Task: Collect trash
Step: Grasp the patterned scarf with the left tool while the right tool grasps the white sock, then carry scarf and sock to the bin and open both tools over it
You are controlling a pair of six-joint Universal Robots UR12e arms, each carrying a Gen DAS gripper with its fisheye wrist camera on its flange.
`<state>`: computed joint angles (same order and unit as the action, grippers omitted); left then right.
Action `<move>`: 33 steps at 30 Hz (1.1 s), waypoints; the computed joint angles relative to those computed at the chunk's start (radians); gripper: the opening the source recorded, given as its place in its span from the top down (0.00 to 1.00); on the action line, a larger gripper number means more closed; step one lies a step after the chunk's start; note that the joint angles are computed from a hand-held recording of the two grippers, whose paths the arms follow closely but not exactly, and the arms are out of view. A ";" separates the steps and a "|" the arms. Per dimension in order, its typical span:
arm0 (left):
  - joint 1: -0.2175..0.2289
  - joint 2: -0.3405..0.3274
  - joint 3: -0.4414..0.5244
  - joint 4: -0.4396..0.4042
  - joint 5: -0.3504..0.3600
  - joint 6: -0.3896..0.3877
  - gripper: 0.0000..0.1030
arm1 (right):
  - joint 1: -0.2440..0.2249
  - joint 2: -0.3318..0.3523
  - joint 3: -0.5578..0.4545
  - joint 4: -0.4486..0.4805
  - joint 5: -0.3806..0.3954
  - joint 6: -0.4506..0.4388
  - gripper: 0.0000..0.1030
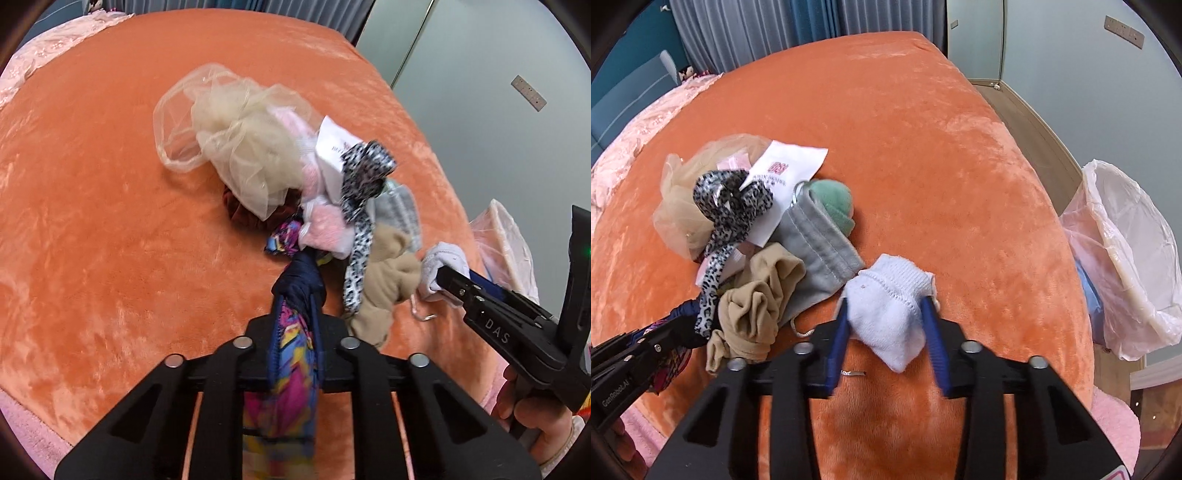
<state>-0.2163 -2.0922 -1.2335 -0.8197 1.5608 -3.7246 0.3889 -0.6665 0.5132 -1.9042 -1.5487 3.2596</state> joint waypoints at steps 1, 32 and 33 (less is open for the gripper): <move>0.000 0.002 0.003 -0.001 0.000 0.000 0.89 | -0.004 -0.004 0.002 0.000 0.014 0.008 0.74; -0.146 -0.297 0.776 -0.026 -0.021 0.295 0.91 | -0.136 -0.172 0.111 -0.438 -0.038 0.051 0.76; -0.150 -0.339 0.854 -0.066 -0.036 0.300 0.91 | -0.144 -0.175 0.116 -0.438 -0.049 0.058 0.76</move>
